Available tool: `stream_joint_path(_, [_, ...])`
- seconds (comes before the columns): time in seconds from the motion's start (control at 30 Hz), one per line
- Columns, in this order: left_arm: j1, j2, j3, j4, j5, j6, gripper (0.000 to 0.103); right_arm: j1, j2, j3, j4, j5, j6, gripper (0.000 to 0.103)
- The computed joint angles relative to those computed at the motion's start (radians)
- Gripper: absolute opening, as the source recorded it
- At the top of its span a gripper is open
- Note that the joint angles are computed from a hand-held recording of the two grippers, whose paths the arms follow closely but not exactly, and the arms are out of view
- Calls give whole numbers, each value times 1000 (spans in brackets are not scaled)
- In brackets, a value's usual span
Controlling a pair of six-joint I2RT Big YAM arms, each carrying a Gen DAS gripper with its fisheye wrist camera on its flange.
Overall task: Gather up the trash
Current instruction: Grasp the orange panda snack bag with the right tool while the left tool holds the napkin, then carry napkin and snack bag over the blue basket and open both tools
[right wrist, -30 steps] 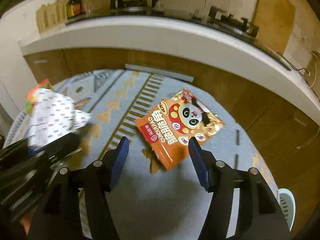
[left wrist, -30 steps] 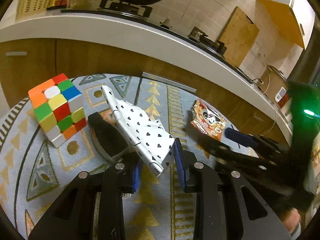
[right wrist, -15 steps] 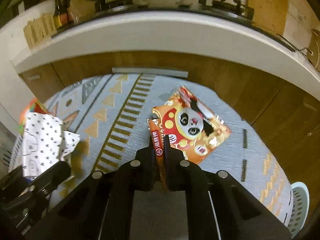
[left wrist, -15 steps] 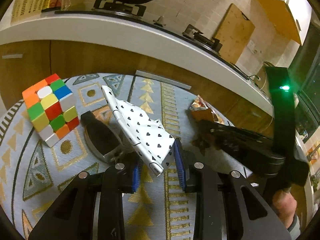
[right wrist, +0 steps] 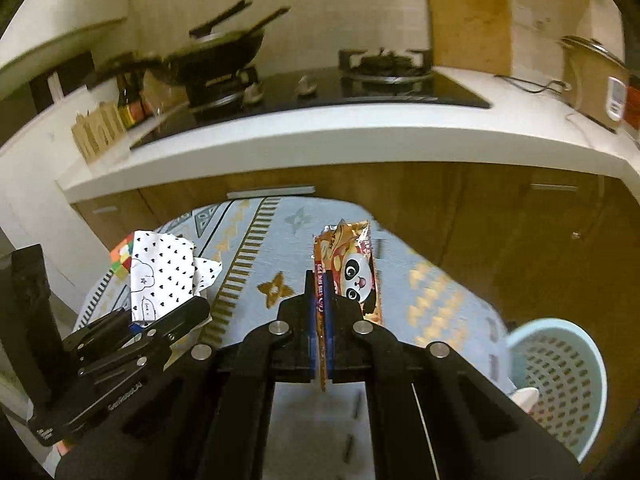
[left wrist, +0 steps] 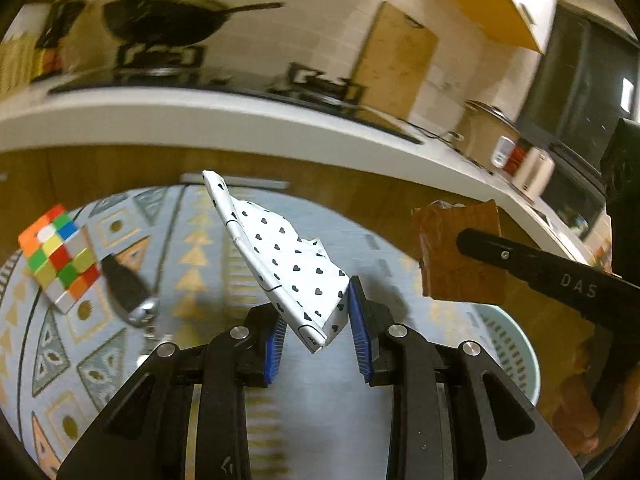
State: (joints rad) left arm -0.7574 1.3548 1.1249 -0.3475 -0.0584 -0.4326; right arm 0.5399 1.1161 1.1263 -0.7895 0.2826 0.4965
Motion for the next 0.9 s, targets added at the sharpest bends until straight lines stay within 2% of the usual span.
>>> stream_joint_path(0.17, [-85,1,45,-12,6,19,28,-23,-163,-75,-40,24,43,1])
stream_joint_path(0.3, [-157,19,84,-21,-17,46,28,-52,-297,-118,-112,64,64,1])
stream_joint_path(0.43, [-216,61,133,-33,-6,57,28,-114,-405,-161,-176,60,86,1])
stream_joint_path(0.53, [-256,106,177,-51,7,65,28,-178,-480,-203,-221,35,95,1])
stream_joint_path(0.67, [-301,176,238,-90,17,92,28,-290,-558,-264,-261,-38,93,1])
stream_joint_path(0.9, [-354,276,326,-160,42,141,29,-453,-632,-352,-301,-161,77,2])
